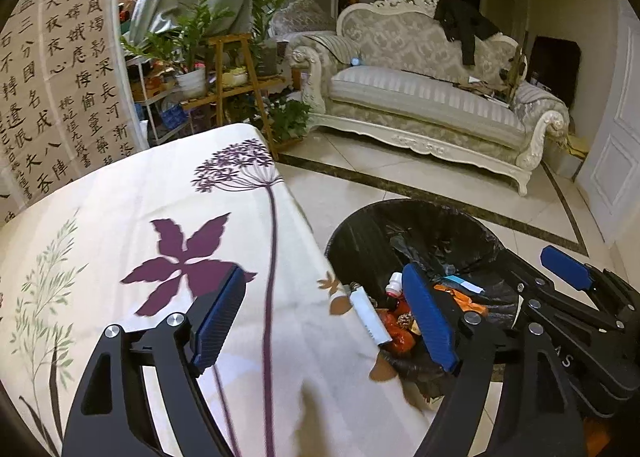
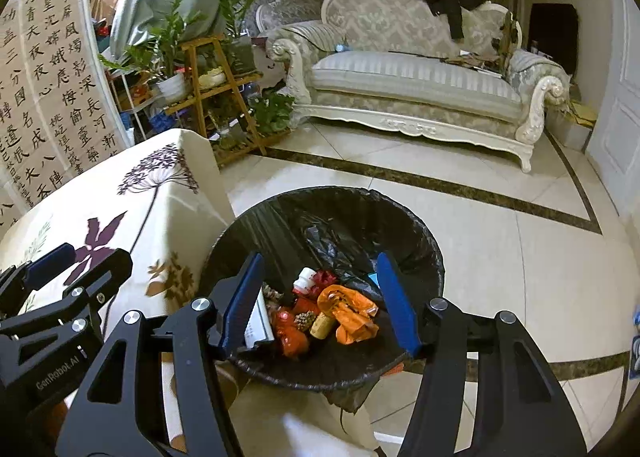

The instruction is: Collect trash

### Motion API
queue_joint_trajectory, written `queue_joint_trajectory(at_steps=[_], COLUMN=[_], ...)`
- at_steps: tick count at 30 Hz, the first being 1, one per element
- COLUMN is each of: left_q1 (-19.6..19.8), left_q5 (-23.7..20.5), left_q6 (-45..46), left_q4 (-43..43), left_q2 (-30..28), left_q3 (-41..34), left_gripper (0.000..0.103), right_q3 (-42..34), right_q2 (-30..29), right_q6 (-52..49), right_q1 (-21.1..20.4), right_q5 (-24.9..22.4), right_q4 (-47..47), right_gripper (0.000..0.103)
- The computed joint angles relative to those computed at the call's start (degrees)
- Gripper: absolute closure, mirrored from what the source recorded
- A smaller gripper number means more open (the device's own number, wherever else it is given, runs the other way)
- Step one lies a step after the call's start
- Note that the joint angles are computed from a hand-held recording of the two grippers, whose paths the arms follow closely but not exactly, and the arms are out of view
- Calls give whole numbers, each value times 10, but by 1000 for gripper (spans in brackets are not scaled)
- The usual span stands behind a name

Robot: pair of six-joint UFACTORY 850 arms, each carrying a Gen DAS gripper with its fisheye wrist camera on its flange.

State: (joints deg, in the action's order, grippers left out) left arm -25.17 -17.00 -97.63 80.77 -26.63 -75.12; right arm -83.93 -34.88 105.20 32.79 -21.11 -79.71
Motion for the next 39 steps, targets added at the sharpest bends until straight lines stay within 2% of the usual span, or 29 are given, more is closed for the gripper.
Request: queue_joint_trajectory(at_steps=[11,19,39], left_q1=[-11,-10,-8], left_q5=[-36,-40,-40], left_q6=[-97,-138,-153], left_q4=[81,107,121], left_q2=[43,63,69], left_q3=[52,79,85], left_gripper=[21,21,20], right_q3=[37,51,49], right_q2=[36,51,54], right_q6=[51,75,73], right_q1=[23,29,33], right_q5=[-23,-29,-36], right_q4=[-61,-86,-85], right_gripper=[40,40,40])
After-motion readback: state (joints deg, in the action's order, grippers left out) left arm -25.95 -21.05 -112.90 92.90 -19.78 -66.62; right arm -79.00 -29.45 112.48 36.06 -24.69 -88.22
